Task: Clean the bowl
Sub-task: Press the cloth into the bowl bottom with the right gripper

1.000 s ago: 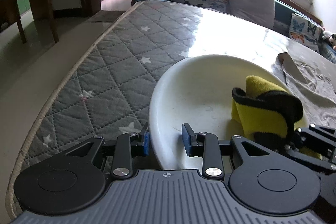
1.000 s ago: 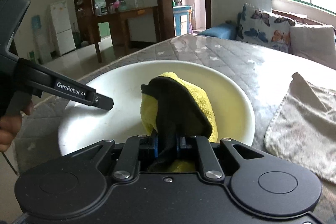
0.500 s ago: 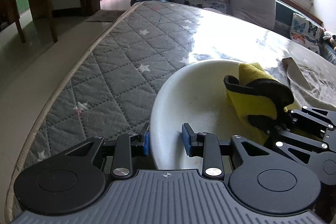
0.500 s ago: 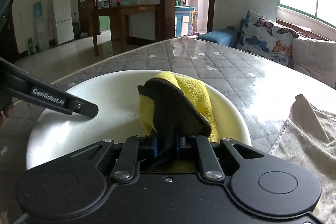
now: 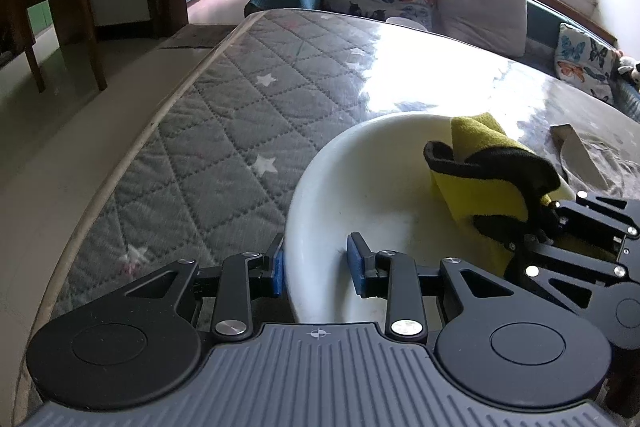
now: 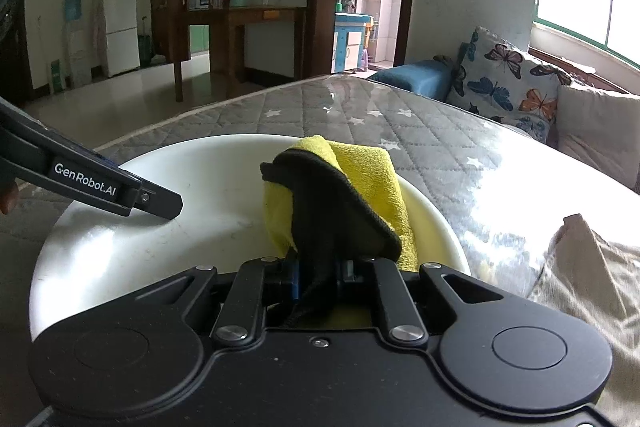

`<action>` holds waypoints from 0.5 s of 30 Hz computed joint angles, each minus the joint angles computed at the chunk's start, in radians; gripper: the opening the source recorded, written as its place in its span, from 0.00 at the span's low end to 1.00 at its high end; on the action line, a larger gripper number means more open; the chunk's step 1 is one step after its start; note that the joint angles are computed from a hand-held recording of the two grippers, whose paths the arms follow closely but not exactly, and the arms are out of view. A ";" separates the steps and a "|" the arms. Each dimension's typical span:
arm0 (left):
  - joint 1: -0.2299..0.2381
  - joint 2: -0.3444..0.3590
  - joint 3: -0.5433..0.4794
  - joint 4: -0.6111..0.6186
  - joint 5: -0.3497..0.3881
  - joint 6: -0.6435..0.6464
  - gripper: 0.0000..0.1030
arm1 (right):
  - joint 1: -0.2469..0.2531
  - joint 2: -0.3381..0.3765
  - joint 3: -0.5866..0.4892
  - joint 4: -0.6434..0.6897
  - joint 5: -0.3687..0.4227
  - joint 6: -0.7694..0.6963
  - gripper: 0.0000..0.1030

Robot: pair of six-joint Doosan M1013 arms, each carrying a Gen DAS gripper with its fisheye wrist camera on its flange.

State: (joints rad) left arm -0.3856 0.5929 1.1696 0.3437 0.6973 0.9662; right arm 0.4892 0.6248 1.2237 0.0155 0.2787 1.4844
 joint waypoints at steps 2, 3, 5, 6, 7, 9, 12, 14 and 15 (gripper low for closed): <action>0.000 0.005 -0.007 0.003 0.005 -0.004 0.33 | -0.008 0.012 -0.022 0.041 0.011 -0.048 0.14; -0.003 0.007 -0.011 0.011 0.011 -0.008 0.34 | -0.010 0.015 -0.027 0.060 0.014 -0.070 0.14; -0.007 0.007 -0.008 0.034 0.011 -0.016 0.36 | -0.012 0.019 -0.034 0.084 0.020 -0.100 0.14; -0.008 0.007 -0.007 0.038 0.012 -0.023 0.36 | -0.014 0.021 -0.038 0.098 0.024 -0.118 0.14; -0.009 0.007 -0.007 0.041 0.014 -0.029 0.36 | -0.014 0.020 -0.038 0.097 0.024 -0.122 0.14; -0.007 0.006 -0.008 0.026 0.016 -0.027 0.36 | -0.013 0.019 -0.037 0.096 0.026 -0.123 0.14; -0.007 0.000 -0.001 0.013 0.022 -0.021 0.36 | -0.011 0.016 -0.037 0.087 0.035 -0.093 0.15; -0.009 -0.002 0.001 0.013 0.027 -0.022 0.36 | -0.011 0.017 -0.043 0.063 0.044 -0.062 0.15; -0.010 -0.005 0.005 0.011 0.028 -0.025 0.36 | -0.011 0.017 -0.045 0.053 0.047 -0.053 0.15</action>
